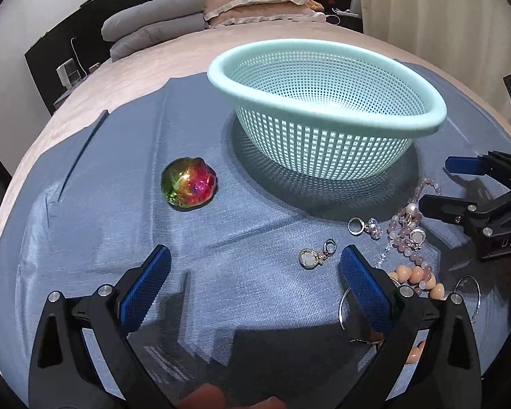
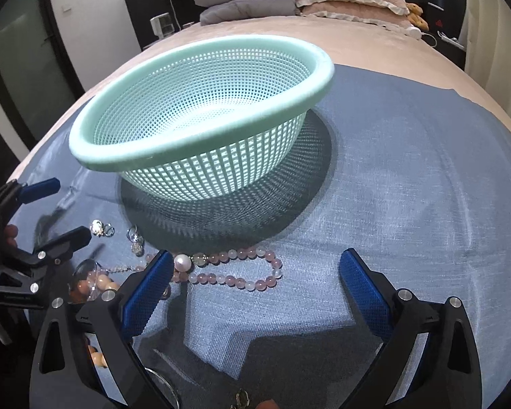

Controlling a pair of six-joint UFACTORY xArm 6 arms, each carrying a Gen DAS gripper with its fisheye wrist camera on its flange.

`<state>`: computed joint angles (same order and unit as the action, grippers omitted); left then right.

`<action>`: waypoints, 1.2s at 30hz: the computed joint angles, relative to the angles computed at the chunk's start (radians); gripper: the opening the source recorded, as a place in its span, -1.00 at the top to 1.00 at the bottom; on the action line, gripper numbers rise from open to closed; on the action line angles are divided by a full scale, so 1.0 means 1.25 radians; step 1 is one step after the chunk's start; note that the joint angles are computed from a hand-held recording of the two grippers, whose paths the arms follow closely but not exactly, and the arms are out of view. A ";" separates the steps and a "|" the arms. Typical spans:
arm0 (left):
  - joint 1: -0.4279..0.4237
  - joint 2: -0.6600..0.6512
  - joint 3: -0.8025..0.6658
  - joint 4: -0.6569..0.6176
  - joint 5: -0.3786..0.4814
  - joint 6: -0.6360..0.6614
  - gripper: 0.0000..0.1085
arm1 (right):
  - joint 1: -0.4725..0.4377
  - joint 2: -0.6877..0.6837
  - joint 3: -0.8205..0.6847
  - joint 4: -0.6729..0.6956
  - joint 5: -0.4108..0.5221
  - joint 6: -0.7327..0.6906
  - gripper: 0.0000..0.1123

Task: Organize jewelry
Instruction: 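Grasp the pink bead necklace with the right tool while the left tool grasps a gold charm earring, then lift the necklace into the green basket with the right tool while the left tool drops the earring in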

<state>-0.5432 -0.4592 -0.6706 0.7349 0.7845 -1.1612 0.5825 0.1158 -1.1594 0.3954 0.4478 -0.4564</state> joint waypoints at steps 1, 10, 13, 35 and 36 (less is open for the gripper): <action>0.006 0.008 0.000 -0.012 -0.014 0.010 -0.80 | 0.004 0.002 0.005 -0.026 -0.005 0.012 -0.58; 0.054 0.034 0.024 -0.039 -0.110 0.006 -0.82 | 0.018 0.005 0.038 -0.011 -0.063 -0.013 -0.70; 0.035 0.044 0.020 0.028 -0.093 -0.047 -0.82 | 0.014 0.011 0.023 -0.025 -0.039 -0.008 -0.70; 0.015 0.028 0.019 -0.069 -0.145 0.120 0.43 | -0.019 0.020 -0.044 -0.080 0.054 0.020 0.90; 0.014 0.032 0.017 -0.075 -0.155 0.135 0.65 | -0.021 0.020 -0.047 -0.068 0.058 0.011 0.90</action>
